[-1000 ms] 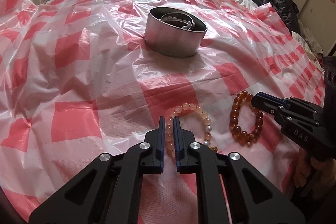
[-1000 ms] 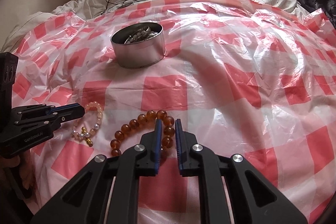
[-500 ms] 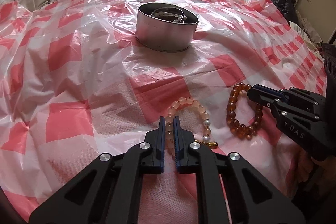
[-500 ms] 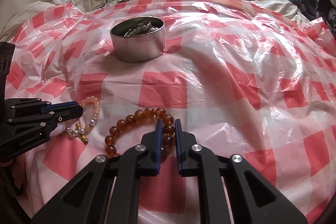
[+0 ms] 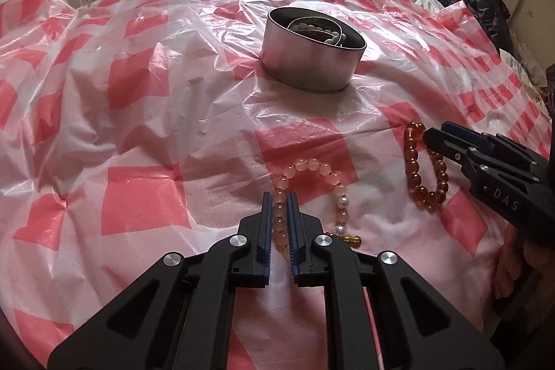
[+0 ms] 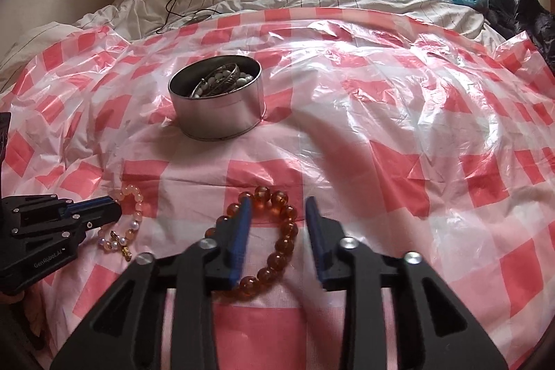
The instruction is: Organize jewelry
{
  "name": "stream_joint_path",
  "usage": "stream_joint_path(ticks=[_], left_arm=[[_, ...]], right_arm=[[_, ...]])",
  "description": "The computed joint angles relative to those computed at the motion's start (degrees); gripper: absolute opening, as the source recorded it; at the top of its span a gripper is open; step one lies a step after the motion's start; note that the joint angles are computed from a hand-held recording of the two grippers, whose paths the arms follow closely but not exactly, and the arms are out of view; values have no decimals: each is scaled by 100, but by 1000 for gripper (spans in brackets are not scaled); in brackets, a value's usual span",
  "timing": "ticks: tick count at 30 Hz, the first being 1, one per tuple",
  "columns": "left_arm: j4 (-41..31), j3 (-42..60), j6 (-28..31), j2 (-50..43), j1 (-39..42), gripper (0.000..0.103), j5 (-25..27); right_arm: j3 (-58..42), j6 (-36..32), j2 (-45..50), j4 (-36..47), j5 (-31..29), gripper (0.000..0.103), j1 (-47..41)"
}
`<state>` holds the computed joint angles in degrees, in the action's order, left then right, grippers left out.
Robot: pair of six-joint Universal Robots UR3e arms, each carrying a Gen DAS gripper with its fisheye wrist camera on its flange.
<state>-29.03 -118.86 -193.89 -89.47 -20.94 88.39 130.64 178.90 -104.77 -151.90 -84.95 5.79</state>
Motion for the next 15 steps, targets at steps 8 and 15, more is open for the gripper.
stream_joint_path(ticks=[8,15], left_arm=[[93,36,-25,-116,-84,25,5],[85,-57,67,13,1,7,-147]], right_arm=[[-119,-48,302,176,-289,34,186],[83,-73,42,-57,-233,12,128]])
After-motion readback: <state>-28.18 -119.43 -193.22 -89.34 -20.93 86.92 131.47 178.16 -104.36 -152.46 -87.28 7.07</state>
